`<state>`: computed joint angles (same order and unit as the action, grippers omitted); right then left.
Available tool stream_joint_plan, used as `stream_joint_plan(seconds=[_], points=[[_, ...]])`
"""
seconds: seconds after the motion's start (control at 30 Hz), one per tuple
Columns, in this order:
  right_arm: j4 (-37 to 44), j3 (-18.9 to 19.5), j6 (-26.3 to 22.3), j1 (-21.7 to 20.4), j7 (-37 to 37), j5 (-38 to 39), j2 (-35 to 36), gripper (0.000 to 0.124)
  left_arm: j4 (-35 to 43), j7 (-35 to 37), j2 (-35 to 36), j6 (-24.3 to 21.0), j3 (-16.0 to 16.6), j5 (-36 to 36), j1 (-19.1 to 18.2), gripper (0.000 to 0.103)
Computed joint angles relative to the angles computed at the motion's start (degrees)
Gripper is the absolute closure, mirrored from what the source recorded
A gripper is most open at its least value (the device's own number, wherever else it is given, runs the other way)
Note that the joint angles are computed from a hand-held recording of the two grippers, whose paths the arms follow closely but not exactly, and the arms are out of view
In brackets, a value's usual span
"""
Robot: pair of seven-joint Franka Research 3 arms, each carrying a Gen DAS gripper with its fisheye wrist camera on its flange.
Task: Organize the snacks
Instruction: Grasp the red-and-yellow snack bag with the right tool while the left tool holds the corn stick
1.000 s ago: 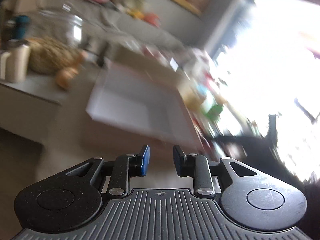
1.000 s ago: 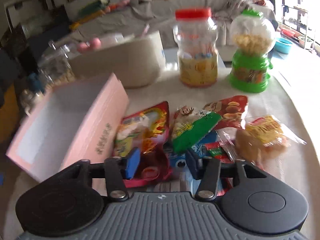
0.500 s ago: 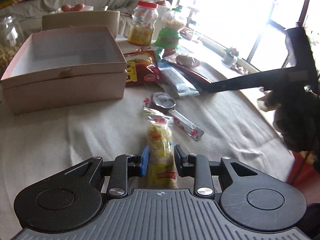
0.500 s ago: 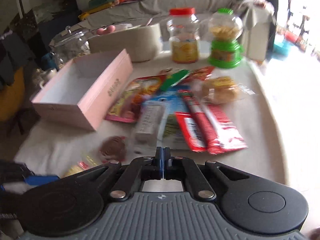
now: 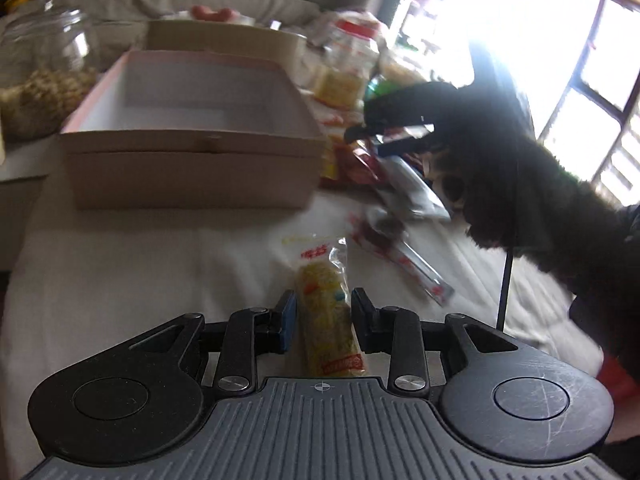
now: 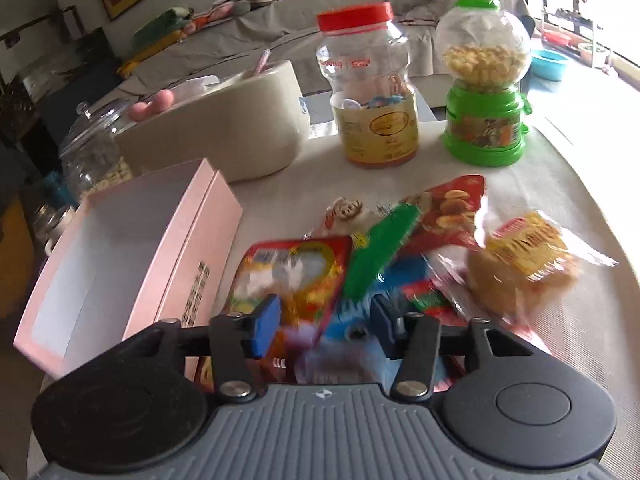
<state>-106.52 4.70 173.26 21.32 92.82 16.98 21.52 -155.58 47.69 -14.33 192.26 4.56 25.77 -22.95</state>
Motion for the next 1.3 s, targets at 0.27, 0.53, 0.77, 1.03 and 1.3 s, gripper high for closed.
stream_joint_plan(seconds=[0.27, 0.53, 0.77, 1.03, 1.3], points=[[-3.9, 6.5, -3.7, -4.7, -12.8, 6.5, -4.6, 0.105, 2.1, -9.1, 2.4, 2.2, 15.1, 11.2, -11.4, 0.068], [-15.2, 9.9, -9.9, -8.8, -31.8, 28.9, -16.5, 0.122, 4.2, -17.1, 3.2, 1.8, 21.5, 21.2, -16.2, 0.069], [-22.2, 6.6, -3.0, -2.5, -31.8, 25.2, -21.8, 0.119, 4.4, -17.6, 2.7, 0.4, 22.9, 22.7, -18.4, 0.069], [-20.4, 5.2, -1.1, 2.0, -30.9, 27.7, -19.2, 0.08, 1.6, -10.3, 1.3, -0.4, 1.0, 11.1, 1.4, 0.069], [-15.2, 6.6, -3.4, -1.3, -26.0, 33.0, -14.0, 0.107, 0.5, -7.2, 0.6, 0.0, 5.2, 7.2, -3.2, 0.069]])
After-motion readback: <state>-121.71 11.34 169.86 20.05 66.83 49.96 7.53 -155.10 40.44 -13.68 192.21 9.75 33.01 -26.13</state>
